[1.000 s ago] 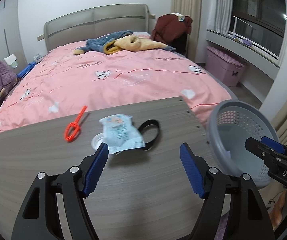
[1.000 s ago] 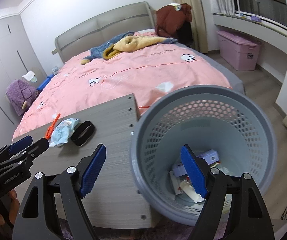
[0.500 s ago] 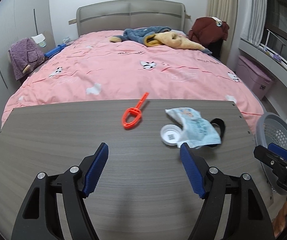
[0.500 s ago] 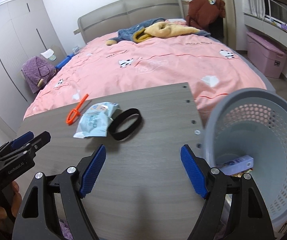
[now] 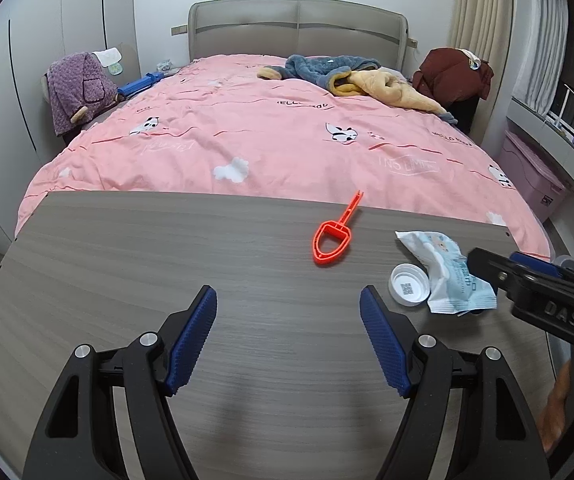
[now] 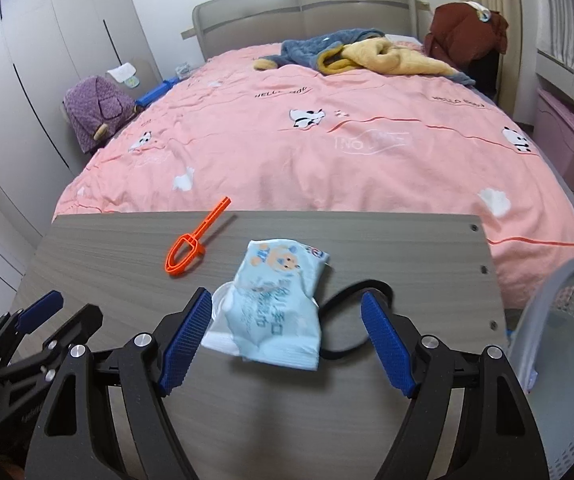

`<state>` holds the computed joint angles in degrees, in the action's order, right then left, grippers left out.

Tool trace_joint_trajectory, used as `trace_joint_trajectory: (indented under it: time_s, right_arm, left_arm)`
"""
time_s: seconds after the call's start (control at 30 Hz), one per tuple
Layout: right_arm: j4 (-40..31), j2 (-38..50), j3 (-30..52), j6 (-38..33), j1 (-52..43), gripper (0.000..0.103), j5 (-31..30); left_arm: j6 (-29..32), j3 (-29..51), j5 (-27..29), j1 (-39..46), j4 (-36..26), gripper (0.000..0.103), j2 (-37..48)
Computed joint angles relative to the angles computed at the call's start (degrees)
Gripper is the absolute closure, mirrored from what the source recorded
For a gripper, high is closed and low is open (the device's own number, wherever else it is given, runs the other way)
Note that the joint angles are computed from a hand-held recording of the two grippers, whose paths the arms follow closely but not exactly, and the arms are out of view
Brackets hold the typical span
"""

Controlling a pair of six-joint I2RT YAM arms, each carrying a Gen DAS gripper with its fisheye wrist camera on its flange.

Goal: Collect trash
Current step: 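Grasp the blue wet-wipes packet with the right tool and lift it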

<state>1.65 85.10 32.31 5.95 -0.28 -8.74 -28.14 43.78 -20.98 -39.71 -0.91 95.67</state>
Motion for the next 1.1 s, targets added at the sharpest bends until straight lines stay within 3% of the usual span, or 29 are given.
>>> trace_joint_trajectory:
  time_s: [0.47,0.57,0.8,1.1]
  right_arm:
    - [-1.6,13.3,8.9,0.6,4.8,0.035,6.7]
    - [-1.4,13.2,8.6,0.1,5.2,0.045,7.2]
    - [-0.8,11.5,7.3,-0.5,5.3,0.047,7.3]
    - [-2.1,-0.2,1.8,-0.6,1.4,0.047,4.0]
  left_arm:
    - [0.2,-1.4,2.5,2.2,1.8,0.032,0.6]
    - [0.1,-1.3,2.6,2.3,1.9,0.032,0.7]
    - [0.0,-1.2,2.7,2.2,1.7,0.032,0.6]
    - [0.4,1.2,2.9,0.8,0.8,0.032,2.8]
